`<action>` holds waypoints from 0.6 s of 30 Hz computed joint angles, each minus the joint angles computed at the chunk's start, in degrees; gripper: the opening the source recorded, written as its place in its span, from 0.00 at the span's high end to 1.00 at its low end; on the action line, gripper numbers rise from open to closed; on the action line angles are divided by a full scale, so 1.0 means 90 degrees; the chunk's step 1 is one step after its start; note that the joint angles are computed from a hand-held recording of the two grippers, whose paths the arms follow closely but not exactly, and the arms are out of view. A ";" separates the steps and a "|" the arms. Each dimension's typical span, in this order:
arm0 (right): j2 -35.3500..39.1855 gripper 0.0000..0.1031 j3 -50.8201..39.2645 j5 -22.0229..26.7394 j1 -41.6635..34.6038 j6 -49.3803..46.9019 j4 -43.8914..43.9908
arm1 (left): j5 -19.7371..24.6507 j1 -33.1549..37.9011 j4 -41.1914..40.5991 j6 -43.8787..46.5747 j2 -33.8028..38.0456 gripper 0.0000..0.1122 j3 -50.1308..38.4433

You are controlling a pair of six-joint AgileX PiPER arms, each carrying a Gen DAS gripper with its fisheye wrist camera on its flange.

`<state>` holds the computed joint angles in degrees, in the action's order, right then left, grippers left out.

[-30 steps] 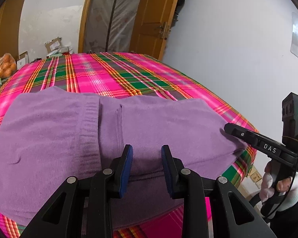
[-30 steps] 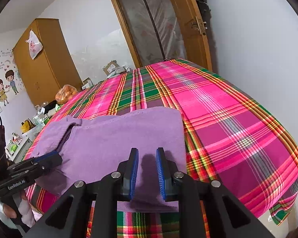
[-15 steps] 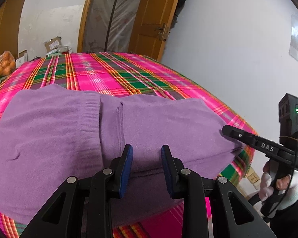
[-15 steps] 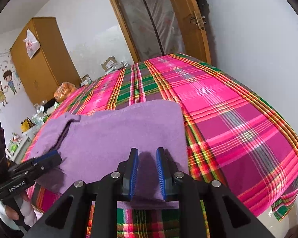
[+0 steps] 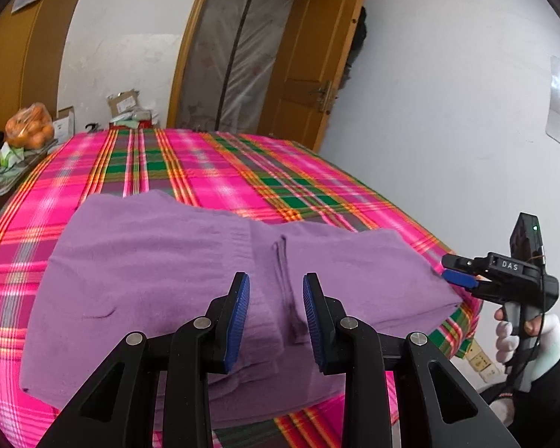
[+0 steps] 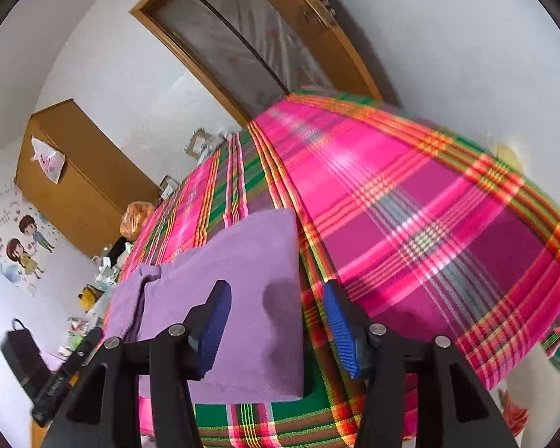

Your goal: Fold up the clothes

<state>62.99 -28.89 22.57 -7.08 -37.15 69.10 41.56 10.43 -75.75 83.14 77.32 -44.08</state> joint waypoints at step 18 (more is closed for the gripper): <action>0.0692 0.48 -0.0736 0.2618 -0.0818 0.0306 -0.0768 | 0.0149 0.0083 -0.0104 0.0221 0.0189 0.73 0.0075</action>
